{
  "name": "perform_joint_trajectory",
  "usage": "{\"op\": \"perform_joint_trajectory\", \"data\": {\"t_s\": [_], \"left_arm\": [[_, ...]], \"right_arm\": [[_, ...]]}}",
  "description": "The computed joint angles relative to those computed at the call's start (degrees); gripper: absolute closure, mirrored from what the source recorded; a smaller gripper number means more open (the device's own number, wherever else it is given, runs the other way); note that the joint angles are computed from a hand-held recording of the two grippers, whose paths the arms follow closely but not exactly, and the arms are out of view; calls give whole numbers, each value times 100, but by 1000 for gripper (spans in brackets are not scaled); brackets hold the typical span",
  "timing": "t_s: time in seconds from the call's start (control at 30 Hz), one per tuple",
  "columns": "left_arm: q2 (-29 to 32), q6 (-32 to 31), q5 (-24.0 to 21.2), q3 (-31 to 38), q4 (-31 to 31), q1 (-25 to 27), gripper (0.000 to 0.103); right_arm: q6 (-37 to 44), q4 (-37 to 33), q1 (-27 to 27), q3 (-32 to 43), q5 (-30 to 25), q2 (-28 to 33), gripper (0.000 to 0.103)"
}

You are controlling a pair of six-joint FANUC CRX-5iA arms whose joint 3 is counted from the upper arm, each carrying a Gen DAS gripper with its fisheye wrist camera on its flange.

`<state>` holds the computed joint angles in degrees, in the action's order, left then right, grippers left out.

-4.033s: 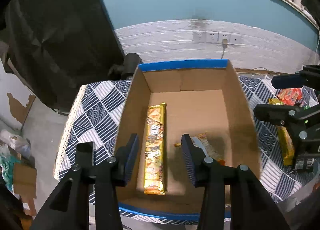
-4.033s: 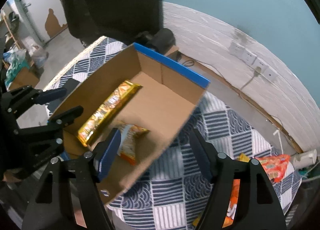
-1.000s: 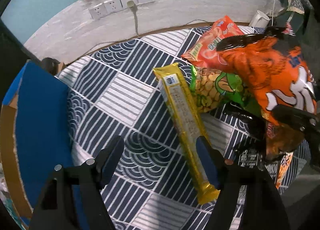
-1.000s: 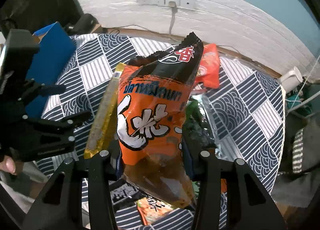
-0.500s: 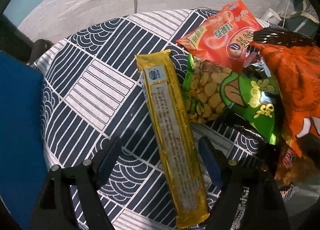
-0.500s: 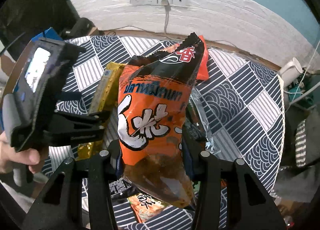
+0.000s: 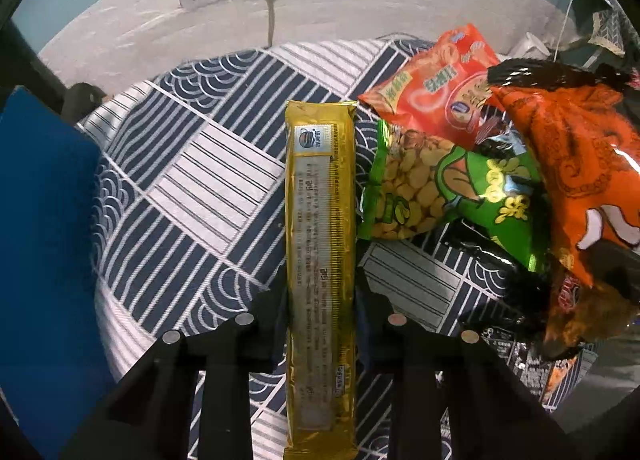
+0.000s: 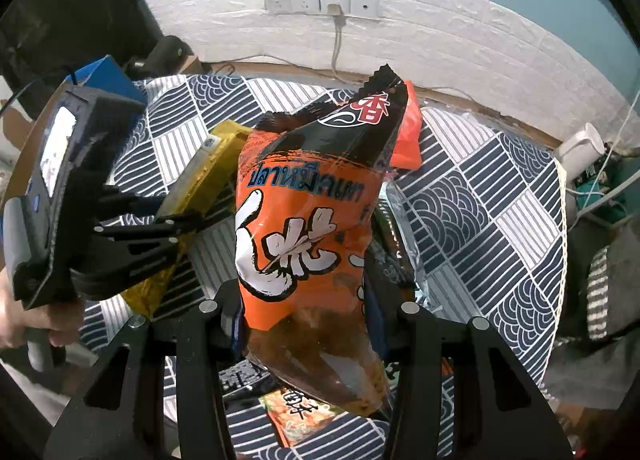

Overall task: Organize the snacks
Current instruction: 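Carry the wafer stick and orange chip bag into the cardboard box with both tools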

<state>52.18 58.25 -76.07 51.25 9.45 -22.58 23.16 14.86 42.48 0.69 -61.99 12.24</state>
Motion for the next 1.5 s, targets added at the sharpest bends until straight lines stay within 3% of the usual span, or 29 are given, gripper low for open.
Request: {"op": "perform_joint_trajectory", "data": {"t_s": [0.43, 1.03, 1.5], "left_arm": [[-1105, -392, 679, -1373, 305, 326, 75], [-1840, -964, 686, -1912, 895, 917, 75], [-2180, -1431, 1030, -2266, 1285, 1315, 74]], "right_arm": [[-20, 226, 113, 290, -107, 81, 58], [237, 331, 299, 1109, -213, 443, 58], [710, 236, 340, 2170, -320, 1022, 58]]}}
